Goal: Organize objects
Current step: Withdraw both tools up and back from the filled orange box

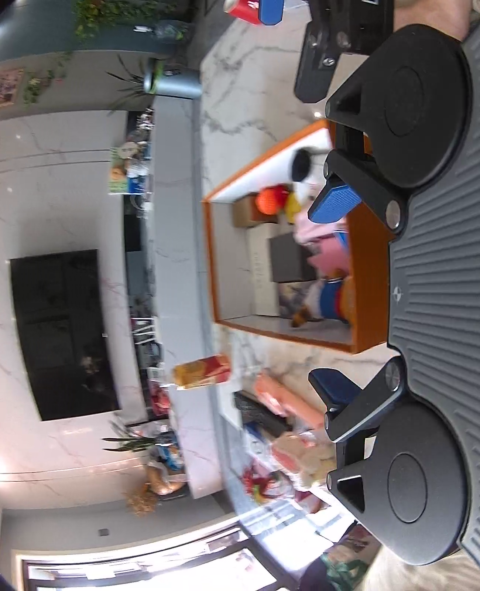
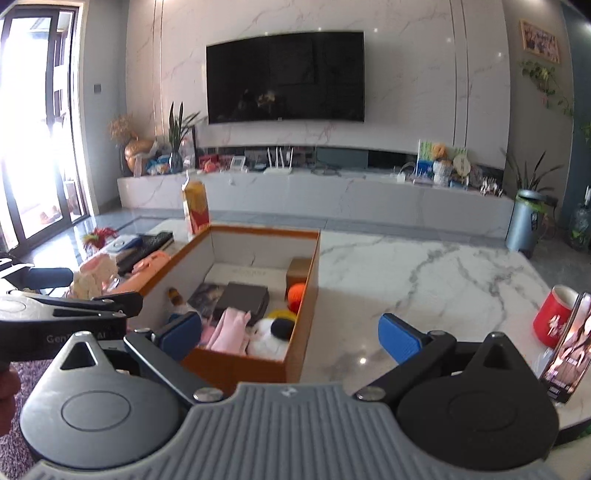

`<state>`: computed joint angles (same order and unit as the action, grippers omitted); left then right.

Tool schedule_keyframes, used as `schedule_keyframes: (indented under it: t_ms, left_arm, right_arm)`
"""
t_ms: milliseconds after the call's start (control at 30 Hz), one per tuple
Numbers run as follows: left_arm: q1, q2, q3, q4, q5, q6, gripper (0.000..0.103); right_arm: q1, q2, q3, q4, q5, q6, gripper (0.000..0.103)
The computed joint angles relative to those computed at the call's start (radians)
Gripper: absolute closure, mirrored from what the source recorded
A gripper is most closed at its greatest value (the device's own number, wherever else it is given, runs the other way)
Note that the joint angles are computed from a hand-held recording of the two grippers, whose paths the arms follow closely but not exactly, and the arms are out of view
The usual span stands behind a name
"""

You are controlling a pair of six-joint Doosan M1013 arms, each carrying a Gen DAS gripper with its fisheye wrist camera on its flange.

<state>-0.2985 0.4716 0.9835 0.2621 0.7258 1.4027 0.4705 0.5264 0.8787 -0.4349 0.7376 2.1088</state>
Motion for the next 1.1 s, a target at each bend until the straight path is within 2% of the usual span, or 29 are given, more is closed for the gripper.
schedule_keyframes:
  t_ms: [133, 367, 1100]
  left_arm:
    - [0.004, 0.02, -0.032, -0.057, 0.081, 0.025, 0.002]
    - [-0.002, 0.028, -0.042, -0.051, 0.116, 0.019, 0.002]
    - [-0.002, 0.028, -0.054, -0.055, 0.117, 0.015, 0.002]
  right_arm:
    - [-0.01, 0.021, -0.028, 0.075, 0.043, -0.029, 0.001]
    - [-0.02, 0.04, -0.053, 0.151, 0.084, -0.06, 0.001]
    - [-0.015, 0.047, -0.08, 0.143, 0.121, -0.054, 0.001]
